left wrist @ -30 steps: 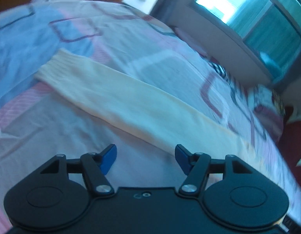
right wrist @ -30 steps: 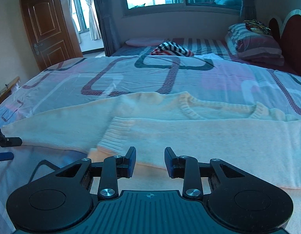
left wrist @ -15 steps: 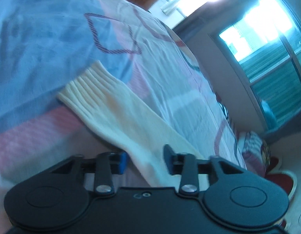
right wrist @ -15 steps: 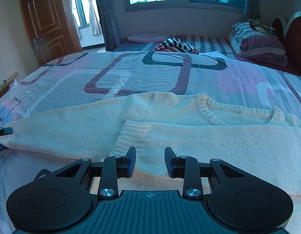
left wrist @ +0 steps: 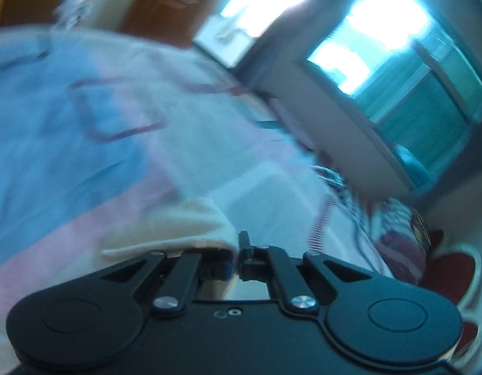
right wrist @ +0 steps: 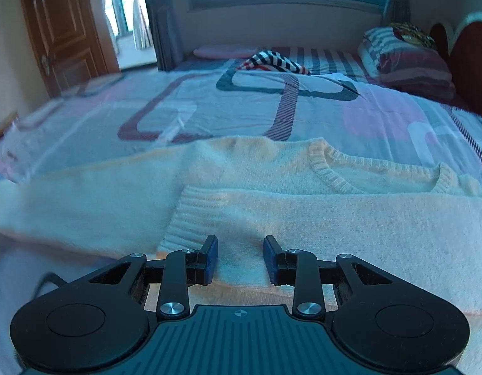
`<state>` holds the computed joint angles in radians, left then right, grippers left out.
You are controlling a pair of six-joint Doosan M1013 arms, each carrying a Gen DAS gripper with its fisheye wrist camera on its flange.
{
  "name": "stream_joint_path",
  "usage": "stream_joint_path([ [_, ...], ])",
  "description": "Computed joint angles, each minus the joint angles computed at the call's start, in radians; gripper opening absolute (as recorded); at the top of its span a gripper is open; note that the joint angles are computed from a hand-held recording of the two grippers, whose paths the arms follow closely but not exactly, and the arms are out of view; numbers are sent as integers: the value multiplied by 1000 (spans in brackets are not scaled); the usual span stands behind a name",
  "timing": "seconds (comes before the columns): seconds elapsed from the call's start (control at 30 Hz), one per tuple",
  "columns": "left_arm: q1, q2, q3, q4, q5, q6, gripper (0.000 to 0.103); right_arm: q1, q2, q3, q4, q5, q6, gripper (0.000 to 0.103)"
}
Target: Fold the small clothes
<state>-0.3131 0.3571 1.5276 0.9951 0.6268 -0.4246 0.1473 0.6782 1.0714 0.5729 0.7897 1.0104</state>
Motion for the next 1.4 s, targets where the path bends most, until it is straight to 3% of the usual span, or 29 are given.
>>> stream_joint_path([
  [0.13,-26,44,-97,-50,-56,198,3,-23,-18,17,68,7,3,32],
  [0.27,-61,114,-209,-176,-111,444,3,-50,-42,44,100,-9,-6,32],
  [0.57,-141,292,-453,-629,-154,1072,3,-129,-86,100,89,-52,18,32],
  [0.67,-157,336,-511,-777,-92,1272,9,-156,-88,104,72,-37,48,32],
  [0.73,-163,363,-556,-853,4,1356,25,-169,-88,104,68,-22,53,32],
  [0.8,-170,357,-543,-848,34,1358,29,-177,-91,110,87,-11,33,32],
  [0.87,-176,337,-513,-785,34,1302,51,-182,-90,110,121,8,7,33],
  [0.9,-179,324,-491,-738,25,1258,69,-182,-91,111,137,18,-9,35],
  [0.93,-183,306,-463,-673,13,1199,77,-181,-93,114,151,25,-28,39],
  [1.0,-188,277,-419,-561,18,1101,78,-173,-94,116,179,28,-73,59],
  [1.23,-186,218,-330,-401,119,927,77,-124,-102,133,215,32,-257,59],
  [1.4,-177,198,-292,-377,171,854,76,-74,-105,163,117,-60,-353,57],
])
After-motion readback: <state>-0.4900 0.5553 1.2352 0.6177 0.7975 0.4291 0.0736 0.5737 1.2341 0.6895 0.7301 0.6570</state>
